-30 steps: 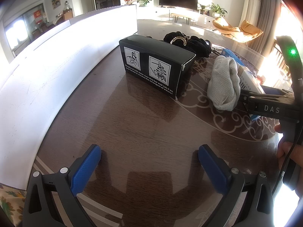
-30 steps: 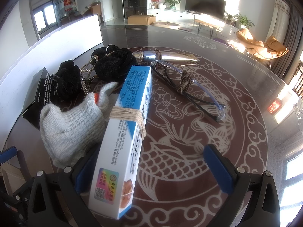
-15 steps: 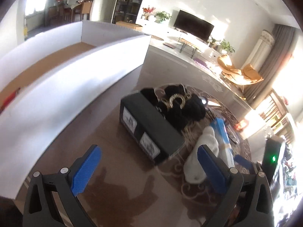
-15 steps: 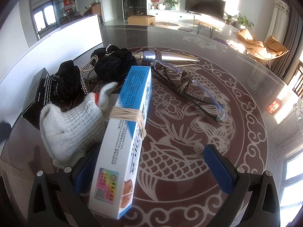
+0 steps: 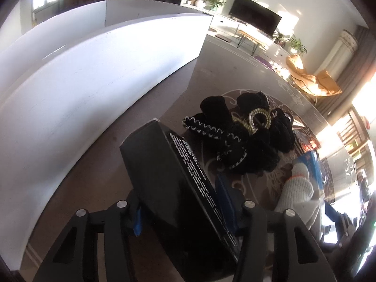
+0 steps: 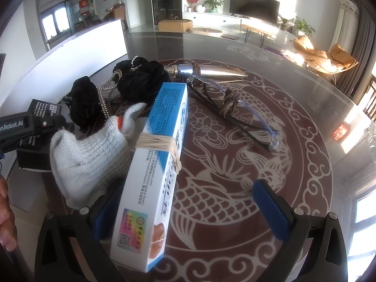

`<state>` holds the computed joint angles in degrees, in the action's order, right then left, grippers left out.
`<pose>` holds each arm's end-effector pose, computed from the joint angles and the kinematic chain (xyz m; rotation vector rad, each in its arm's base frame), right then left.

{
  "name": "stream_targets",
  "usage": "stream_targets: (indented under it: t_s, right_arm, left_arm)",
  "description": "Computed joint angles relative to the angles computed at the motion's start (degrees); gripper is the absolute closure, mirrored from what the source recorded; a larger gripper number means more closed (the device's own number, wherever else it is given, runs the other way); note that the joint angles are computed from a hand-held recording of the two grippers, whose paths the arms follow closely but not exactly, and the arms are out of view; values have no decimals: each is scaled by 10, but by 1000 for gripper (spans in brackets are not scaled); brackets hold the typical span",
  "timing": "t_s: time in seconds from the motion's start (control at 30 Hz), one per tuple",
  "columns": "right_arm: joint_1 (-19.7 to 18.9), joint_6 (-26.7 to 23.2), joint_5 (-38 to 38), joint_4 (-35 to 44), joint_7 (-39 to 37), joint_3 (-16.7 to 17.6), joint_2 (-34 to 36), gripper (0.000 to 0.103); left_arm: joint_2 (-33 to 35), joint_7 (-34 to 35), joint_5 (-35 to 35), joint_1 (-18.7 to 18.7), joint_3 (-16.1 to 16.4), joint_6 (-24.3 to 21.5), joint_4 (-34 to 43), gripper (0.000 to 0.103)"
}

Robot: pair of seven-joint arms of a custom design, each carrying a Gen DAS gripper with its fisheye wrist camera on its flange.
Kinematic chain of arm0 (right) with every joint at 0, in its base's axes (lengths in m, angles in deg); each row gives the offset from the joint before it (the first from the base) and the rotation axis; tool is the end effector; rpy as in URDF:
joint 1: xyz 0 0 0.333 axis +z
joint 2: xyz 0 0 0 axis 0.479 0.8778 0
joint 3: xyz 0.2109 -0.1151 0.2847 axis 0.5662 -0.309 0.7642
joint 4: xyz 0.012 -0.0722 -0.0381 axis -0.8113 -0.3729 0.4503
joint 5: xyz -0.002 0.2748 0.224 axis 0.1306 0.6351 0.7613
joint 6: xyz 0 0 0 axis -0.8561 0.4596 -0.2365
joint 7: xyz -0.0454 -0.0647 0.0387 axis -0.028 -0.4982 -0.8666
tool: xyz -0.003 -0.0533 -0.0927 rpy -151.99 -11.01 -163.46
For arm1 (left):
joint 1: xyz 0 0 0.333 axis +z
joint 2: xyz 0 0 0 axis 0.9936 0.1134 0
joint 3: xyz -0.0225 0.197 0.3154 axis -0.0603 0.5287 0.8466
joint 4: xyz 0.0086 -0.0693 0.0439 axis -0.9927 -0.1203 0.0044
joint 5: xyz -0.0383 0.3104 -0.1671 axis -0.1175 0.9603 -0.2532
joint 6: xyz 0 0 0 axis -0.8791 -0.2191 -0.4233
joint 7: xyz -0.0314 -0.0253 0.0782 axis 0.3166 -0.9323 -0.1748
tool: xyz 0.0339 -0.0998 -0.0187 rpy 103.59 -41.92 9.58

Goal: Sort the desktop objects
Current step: 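Lower the left tool onto the black odor removing bar box and close it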

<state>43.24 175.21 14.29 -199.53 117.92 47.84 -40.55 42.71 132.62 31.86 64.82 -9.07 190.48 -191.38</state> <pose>0.4520 0.1930 0.4439 -1.8355 1.9261 -0.6242 0.5338 -0.2745 0.4897 -1.9790 2.0294 -0.8154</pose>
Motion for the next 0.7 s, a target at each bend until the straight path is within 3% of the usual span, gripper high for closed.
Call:
stream_targets:
  t_s: [0.2, 0.33, 0.53, 0.63, 0.7]
  right_arm:
    - [-1, -1, -2, 1, 6, 0, -1, 0]
    - [0, -4, 0, 3, 2, 1, 1, 0]
    - [3, -10, -8, 5, 11, 2, 1, 0]
    - [3, -11, -10, 6, 14, 2, 1, 0]
    - [3, -8, -9, 5, 13, 1, 1, 0]
  left_arm:
    - [-72, 123, -101, 46, -30, 19, -95, 55]
    - [-113, 135, -133, 63, -27, 11, -134, 37]
    - [-147, 252, -312, 63, -14, 35, -182, 36]
    - [-146, 240, -306, 70, -23, 34, -181, 36]
    - [-137, 185, -240, 80, -38, 35, -173, 36]
